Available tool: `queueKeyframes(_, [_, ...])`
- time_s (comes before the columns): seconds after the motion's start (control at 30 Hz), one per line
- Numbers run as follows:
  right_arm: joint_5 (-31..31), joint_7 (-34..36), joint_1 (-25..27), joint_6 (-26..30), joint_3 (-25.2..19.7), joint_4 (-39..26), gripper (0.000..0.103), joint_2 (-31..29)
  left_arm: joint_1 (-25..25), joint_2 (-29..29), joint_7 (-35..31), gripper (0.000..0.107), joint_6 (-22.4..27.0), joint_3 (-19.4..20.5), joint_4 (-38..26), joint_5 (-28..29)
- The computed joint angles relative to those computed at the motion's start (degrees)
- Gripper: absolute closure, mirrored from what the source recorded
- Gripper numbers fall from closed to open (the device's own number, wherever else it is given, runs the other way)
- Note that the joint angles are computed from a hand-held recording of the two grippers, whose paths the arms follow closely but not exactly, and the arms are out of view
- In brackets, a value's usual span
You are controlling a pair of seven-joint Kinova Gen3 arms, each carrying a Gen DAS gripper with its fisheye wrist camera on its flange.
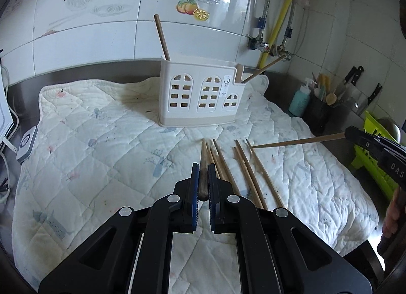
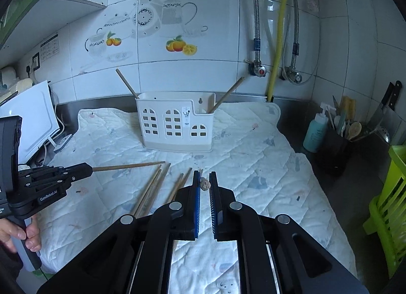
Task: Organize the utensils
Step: 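Lower both held chopsticks into the white holder and open both tools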
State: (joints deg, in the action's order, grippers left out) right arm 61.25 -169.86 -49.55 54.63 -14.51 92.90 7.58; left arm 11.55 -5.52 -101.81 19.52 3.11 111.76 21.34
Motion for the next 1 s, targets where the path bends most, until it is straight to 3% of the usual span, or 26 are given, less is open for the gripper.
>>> queueKeyframes(0.27, [-7.5,13.1,5.0,-5.3,1.9,-7.0,0.096,-0.4,-0.8,1.3,-5.3,0.103,5.2,-1.0,-7.6,2.7])
queueKeyframes(0.4, [-11.9,20.3,6.9,-6.3,3.1,-12.4,0.096,0.6,-1.8,2.4,-4.8,0.103,6.8,0.4,-11.8,0.2])
queueKeyframes(0.57, [-15.7,28.9,7.4,-5.5,4.9,-20.1,0.096,3.3,-2.3,4.1,-3.8,0.103,8.8,1.7,-16.4,-2.6])
queueKeyframes(1.0, [-23.9,43.8,6.1,-1.0,11.1,-39.4,0.096,11.9,-3.6,6.8,-4.0,0.103,10.6,2.5,-27.9,-3.2])
